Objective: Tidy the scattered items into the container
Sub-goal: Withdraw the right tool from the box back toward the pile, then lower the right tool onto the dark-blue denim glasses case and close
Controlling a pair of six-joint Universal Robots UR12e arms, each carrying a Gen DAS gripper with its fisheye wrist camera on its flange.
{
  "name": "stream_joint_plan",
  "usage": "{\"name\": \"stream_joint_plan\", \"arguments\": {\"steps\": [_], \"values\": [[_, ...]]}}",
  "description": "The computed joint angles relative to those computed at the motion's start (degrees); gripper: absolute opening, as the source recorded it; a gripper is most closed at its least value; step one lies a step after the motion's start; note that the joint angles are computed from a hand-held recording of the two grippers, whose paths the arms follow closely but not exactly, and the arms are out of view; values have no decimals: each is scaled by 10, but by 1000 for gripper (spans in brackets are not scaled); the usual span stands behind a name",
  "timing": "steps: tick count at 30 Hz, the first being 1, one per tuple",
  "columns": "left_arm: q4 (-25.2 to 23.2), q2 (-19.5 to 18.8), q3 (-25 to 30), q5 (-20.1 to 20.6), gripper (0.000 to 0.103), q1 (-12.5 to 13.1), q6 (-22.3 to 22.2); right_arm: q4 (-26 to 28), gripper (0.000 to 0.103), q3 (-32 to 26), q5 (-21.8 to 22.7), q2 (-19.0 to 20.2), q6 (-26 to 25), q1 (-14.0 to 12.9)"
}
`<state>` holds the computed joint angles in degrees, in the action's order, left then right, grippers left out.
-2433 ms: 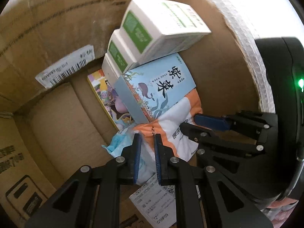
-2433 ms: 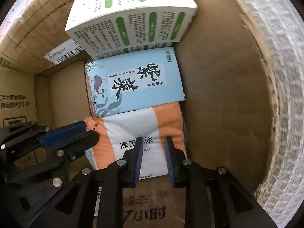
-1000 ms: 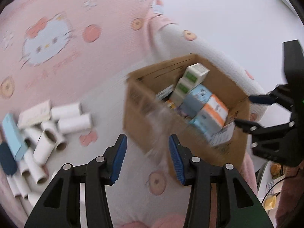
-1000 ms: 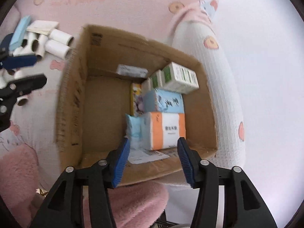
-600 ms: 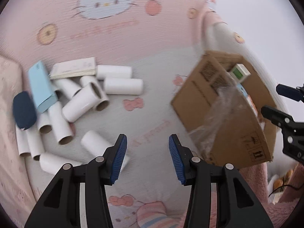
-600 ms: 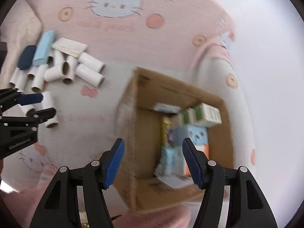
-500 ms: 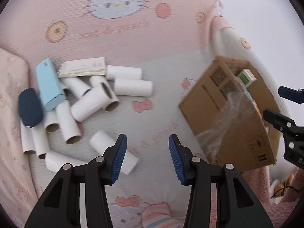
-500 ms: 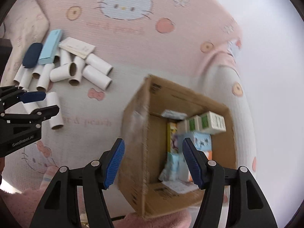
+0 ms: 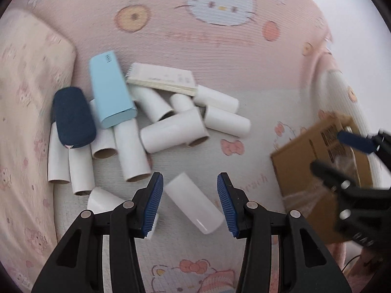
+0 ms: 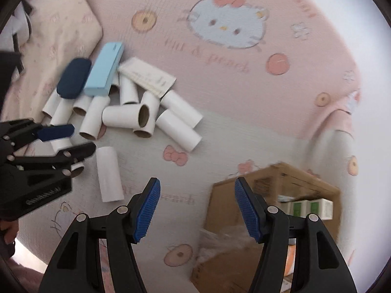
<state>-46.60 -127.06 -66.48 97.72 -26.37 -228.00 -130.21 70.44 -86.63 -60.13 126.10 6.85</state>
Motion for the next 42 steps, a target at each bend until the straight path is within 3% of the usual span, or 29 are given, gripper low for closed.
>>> {"name": "stream_joint_plan", "arguments": {"steps": [4,11,14,20,25,28,33,36,39,42], "values": [[-3,0,-6,-3,50,11,-41,1,61,-1,51,11,-4,0],[24,4,-27,-12,50,25,-81,-37,61,10,127,32,33,0],[25,10,-39,-1,50,29,-87,-19,61,13,158,35,17,2],[28,35,-71,34,50,43,-121,-35,61,28,189,38,-8,15],[18,60,-102,68,50,50,-152,31,62,8,246,43,12,23],[21,71,-122,63,50,57,-171,89,63,-8,282,47,3,26],[68,80,-161,29,50,77,-222,146,66,-26,320,57,19,29],[137,81,-188,-17,50,90,-267,174,67,-38,334,65,35,30],[201,79,-211,-59,50,101,-323,192,68,-48,362,75,85,28],[237,76,-222,-68,50,104,-353,216,69,-59,387,86,149,26]]}}
